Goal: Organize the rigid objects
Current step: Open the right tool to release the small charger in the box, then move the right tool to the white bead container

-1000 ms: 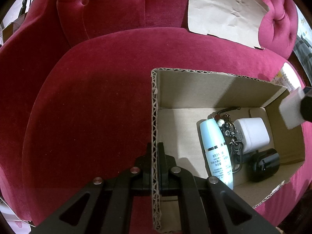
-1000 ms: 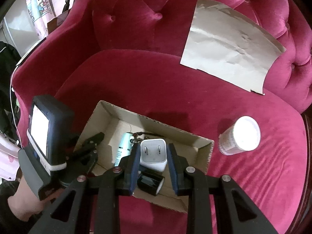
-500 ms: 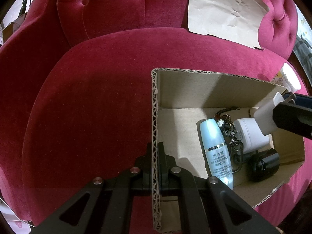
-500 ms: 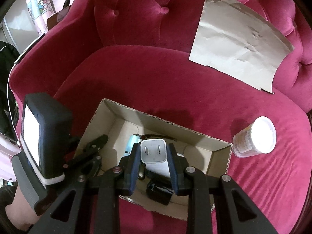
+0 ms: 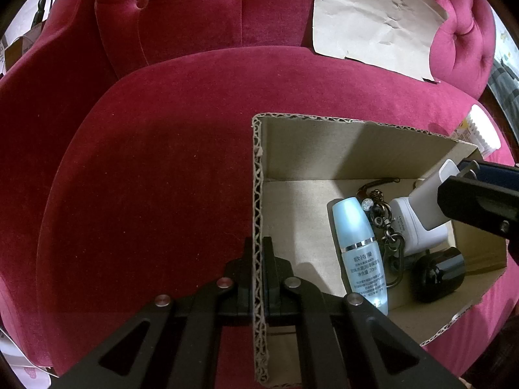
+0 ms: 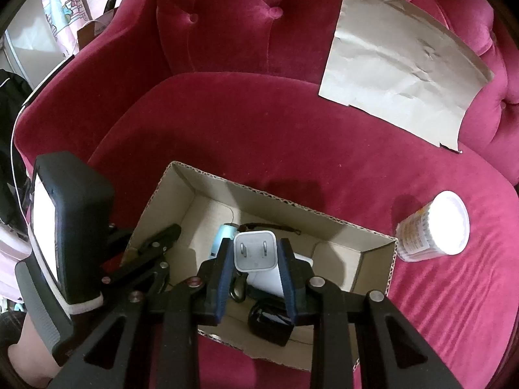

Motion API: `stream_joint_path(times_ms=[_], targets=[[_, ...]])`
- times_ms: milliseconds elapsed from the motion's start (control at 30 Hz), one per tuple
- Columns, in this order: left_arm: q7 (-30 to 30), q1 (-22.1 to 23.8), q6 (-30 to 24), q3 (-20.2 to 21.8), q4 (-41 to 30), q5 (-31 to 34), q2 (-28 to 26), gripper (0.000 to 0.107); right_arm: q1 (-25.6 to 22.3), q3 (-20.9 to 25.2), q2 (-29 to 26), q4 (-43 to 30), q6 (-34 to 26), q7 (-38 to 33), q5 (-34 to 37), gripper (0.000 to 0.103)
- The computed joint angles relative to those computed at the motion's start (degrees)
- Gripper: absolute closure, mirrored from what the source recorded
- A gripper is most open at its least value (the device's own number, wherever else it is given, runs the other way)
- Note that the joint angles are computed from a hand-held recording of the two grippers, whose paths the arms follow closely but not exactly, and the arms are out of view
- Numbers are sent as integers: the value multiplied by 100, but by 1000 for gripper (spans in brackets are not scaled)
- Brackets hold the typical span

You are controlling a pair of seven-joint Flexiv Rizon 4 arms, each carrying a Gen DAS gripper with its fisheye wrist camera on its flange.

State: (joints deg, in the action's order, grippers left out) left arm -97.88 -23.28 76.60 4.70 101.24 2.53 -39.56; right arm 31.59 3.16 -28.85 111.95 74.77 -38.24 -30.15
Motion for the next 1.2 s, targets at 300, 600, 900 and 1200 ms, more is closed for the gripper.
stream_joint_path(times_ms=[300, 600, 900, 1200], targets=[[10, 16, -10, -14, 2, -2, 6, 104, 150, -307, 63, 113, 116, 322, -257, 26], [3, 9, -10, -8, -3, 7, 4, 104, 123, -405, 140, 240, 85, 656, -744, 0], [14, 23, -24, -23, -13, -1, -3, 104, 37, -351, 281, 409, 96, 763, -885, 0], [21, 25, -26, -24, -14, 0, -2, 104, -117, -344, 571, 603, 10, 908, -1121, 0]])
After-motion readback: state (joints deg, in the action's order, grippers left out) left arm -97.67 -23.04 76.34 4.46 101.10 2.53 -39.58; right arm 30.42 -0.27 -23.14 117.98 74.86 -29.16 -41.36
